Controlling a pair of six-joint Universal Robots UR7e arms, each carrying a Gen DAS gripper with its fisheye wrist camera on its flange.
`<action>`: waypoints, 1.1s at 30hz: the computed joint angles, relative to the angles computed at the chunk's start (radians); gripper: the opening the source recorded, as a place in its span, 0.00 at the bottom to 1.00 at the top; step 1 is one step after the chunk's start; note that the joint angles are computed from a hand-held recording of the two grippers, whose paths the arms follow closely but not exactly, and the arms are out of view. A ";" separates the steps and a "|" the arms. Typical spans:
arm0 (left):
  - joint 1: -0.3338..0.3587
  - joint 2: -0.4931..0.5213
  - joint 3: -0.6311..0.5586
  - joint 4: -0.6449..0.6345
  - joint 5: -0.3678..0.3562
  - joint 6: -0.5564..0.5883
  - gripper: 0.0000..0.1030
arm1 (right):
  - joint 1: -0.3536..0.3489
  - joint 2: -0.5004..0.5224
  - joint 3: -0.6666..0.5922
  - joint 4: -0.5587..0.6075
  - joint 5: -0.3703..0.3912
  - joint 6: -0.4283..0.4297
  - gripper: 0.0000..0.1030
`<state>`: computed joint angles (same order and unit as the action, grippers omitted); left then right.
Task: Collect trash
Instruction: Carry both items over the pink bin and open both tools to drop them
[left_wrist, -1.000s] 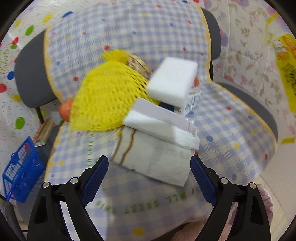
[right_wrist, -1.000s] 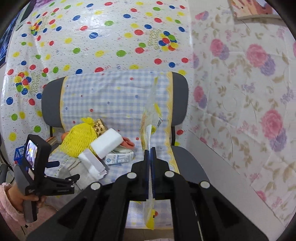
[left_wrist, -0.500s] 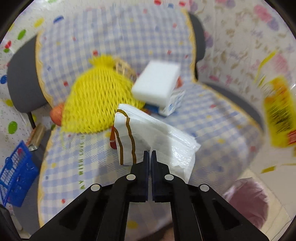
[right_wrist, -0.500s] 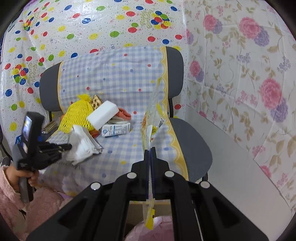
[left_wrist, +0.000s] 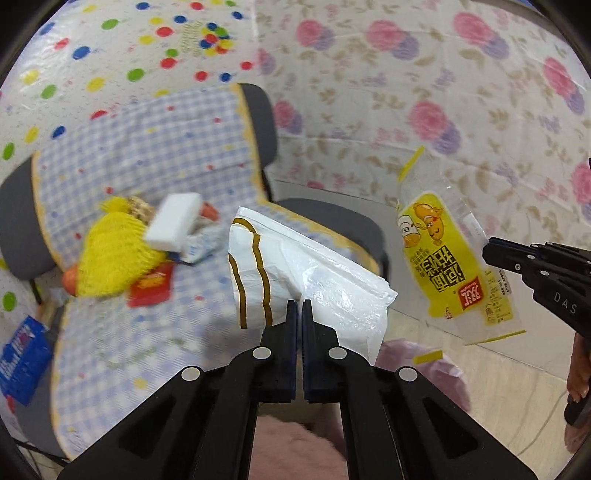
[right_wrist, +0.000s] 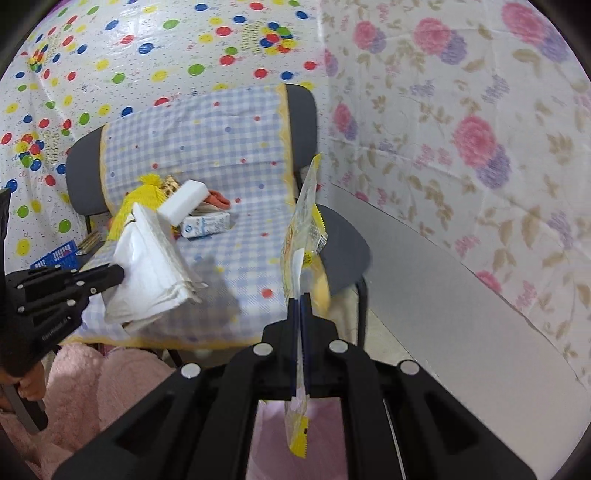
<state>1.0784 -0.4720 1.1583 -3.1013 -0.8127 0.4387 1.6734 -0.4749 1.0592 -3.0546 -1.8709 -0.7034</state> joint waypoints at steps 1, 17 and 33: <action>-0.003 0.011 0.003 0.001 -0.005 -0.002 0.02 | -0.005 -0.018 0.043 -0.044 -0.018 -0.006 0.03; 0.048 0.134 -0.137 0.399 -0.134 -0.154 0.03 | -0.092 -0.041 0.188 -0.011 -0.112 0.134 0.03; 0.065 0.160 -0.218 0.438 -0.115 -0.179 0.49 | -0.122 -0.020 0.114 0.048 -0.091 0.208 0.25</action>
<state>1.1436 -0.3120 0.9407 -2.6632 -0.9275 0.2593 1.5511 -0.4949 1.1737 -3.0070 -1.9622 -0.4956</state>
